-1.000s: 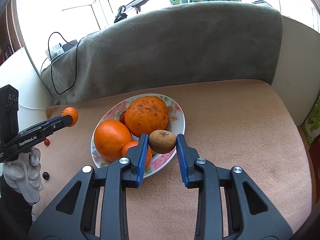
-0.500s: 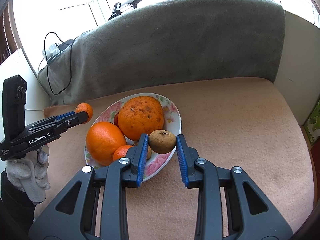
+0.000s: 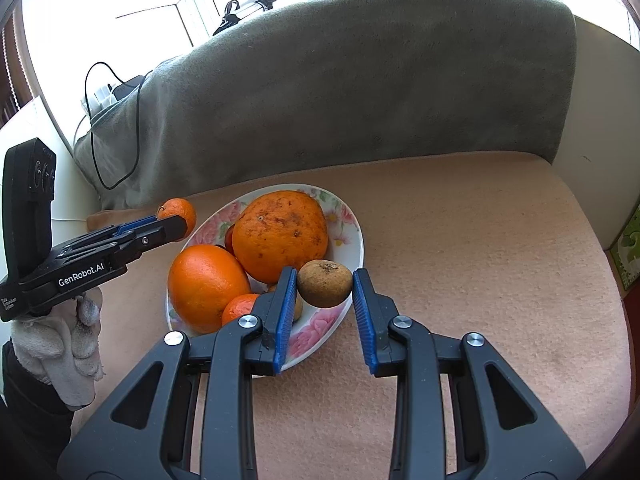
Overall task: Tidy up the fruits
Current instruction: 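Lower the mandarin and brown fruit into the plate and open both tools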
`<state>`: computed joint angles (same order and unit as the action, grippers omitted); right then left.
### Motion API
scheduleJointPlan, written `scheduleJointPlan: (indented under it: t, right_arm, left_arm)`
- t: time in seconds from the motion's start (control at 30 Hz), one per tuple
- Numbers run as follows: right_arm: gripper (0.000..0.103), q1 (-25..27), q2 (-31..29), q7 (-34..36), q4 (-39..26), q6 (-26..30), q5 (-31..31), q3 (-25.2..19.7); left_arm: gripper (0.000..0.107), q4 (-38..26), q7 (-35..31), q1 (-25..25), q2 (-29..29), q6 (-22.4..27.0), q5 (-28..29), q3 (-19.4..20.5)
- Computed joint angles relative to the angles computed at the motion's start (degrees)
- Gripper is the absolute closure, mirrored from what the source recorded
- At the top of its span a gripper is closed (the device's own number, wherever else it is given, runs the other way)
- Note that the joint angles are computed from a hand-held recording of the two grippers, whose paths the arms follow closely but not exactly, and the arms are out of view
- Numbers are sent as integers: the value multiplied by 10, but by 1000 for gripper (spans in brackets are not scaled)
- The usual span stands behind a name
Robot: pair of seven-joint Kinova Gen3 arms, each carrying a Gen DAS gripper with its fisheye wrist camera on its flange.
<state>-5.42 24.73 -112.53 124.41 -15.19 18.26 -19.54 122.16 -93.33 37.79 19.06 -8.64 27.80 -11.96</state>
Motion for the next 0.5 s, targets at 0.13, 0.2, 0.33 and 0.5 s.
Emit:
scheduleJointPlan:
  t: [0.13, 0.2, 0.33, 0.5]
  right_arm:
    - [73, -3, -1, 1, 1, -2, 0, 3]
    - [73, 0, -1, -1, 1, -3, 2, 0]
    - [73, 1, -1, -2, 1, -3, 7, -1]
    - [72, 9, 0, -6, -2, 1, 18, -12]
  left_arm:
    - [72, 1, 4, -13, 0, -2, -5, 12]
    - [72, 2, 9, -23, -1, -4, -11, 23]
    - [72, 2, 14, -33, -2, -7, -21, 34]
    - [59, 2, 11, -26, -2, -11, -21, 31]
